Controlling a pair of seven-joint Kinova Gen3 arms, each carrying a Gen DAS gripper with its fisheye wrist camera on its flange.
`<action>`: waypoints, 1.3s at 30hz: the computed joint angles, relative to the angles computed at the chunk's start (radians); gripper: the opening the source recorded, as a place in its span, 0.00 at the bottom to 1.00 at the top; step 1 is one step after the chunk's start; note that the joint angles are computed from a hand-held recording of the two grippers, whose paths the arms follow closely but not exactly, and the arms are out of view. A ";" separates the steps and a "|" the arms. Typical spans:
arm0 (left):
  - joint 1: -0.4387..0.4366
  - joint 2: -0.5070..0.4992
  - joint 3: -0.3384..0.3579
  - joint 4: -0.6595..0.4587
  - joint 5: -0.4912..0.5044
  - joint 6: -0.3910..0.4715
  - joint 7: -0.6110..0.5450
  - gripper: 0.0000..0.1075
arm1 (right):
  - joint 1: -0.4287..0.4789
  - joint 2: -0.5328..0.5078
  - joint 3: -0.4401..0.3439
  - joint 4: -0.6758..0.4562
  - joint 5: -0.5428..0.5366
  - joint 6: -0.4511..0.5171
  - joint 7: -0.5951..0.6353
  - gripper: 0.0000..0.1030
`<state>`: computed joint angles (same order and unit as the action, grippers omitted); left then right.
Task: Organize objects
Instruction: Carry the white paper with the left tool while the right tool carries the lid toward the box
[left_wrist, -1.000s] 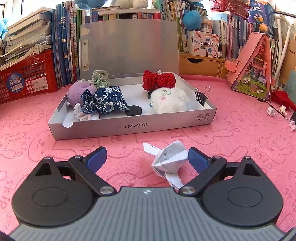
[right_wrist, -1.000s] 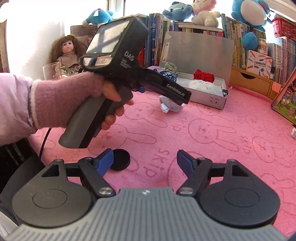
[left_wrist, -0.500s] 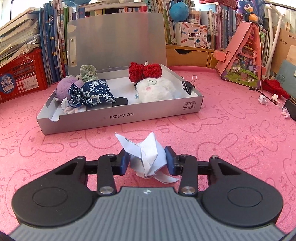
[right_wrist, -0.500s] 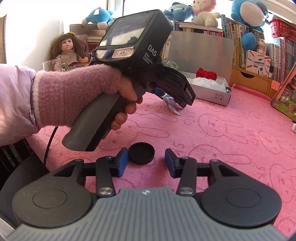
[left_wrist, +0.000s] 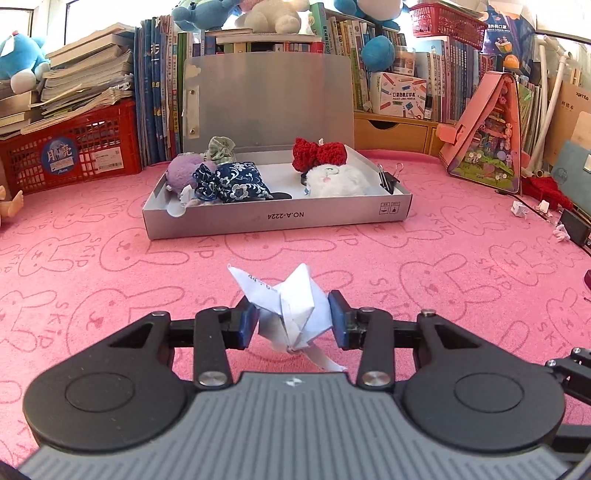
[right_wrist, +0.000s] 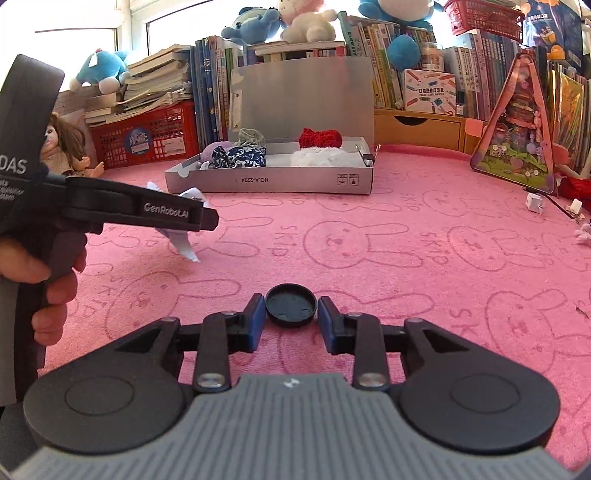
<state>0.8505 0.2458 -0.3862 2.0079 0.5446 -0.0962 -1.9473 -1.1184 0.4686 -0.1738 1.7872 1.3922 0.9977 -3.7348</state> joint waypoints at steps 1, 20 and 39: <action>0.007 -0.011 -0.001 0.021 0.004 -0.018 0.000 0.43 | 0.001 0.002 0.001 -0.004 -0.007 0.005 -0.005 0.50; -0.009 -0.028 0.109 0.145 0.257 -0.238 -0.218 0.75 | -0.061 0.092 0.049 -0.109 -0.054 0.131 -0.023 0.59; -0.206 -0.065 0.347 0.201 0.344 -0.291 -0.261 0.47 | -0.057 0.084 0.057 -0.118 -0.060 0.096 -0.011 0.36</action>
<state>0.6440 0.1807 -0.0394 2.2090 0.8885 -0.3875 -2.2080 -1.1755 0.5523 -0.1171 1.6695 1.3319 1.0942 -3.7460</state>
